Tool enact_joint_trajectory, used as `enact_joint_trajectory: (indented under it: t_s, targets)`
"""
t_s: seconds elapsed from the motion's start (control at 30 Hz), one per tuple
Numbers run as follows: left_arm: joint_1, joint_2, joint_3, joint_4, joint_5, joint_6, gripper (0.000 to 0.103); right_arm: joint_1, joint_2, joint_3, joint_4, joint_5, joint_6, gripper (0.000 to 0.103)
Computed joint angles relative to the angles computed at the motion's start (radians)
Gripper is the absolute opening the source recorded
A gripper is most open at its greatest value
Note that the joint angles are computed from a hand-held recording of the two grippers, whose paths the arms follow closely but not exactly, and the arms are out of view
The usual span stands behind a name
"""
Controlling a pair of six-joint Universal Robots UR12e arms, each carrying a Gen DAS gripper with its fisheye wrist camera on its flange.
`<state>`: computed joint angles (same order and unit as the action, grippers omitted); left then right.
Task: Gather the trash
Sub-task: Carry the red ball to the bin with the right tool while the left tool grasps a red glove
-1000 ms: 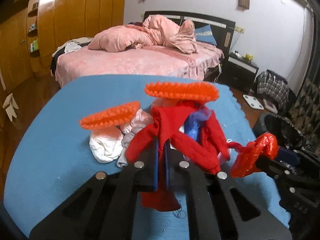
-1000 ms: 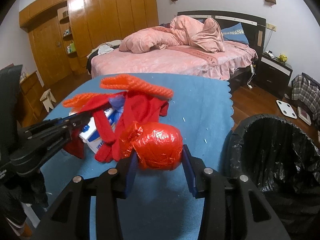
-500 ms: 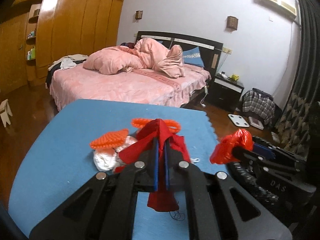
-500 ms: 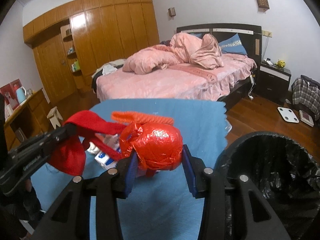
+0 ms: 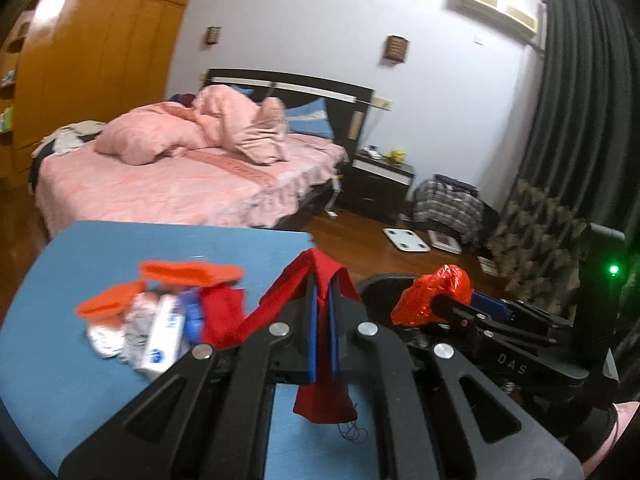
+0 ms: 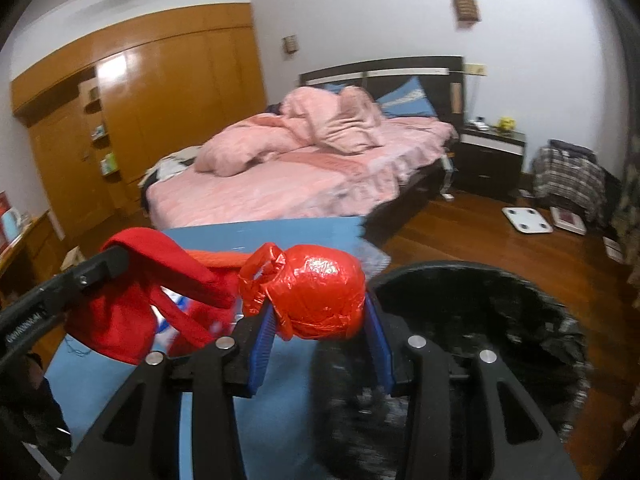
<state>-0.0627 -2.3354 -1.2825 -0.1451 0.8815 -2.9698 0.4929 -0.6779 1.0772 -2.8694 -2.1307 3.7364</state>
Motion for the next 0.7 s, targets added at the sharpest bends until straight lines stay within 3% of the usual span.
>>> enact_joint_trajectory:
  t_s: [0.33,0.5,0.53,0.6,0.63,0.67,0.7]
  targets:
    - [-0.068,-0.026,0.051,-0.08,-0.103,0.087,0.004,-0.026,-0.107,0.198,0.022,-0.137,0.135,0.043]
    - [-0.106,-0.057,0.108,-0.164,-0.138,0.124,0.004,-0.037,-0.133,0.251,0.041,-0.169,0.177,0.043]
    - [-0.112,-0.062,0.119,-0.187,-0.139,0.134,0.008,-0.041,-0.138,0.261,0.047,-0.176,0.186,0.047]
    - [-0.121,-0.075,0.142,-0.232,-0.133,0.149,0.024,-0.044,-0.144,0.271,0.071,-0.185,0.206,0.054]
    - [-0.124,-0.081,0.152,-0.249,-0.127,0.153,0.042,-0.045,-0.147,0.279,0.083,-0.189,0.223,0.059]
    - [-0.125,-0.084,0.154,-0.255,-0.115,0.154,0.049,-0.047,-0.15,0.285,0.089,-0.192,0.237,0.065]
    - [-0.124,-0.085,0.155,-0.259,-0.111,0.159,0.049,-0.047,-0.151,0.289,0.093,-0.194,0.248,0.068]
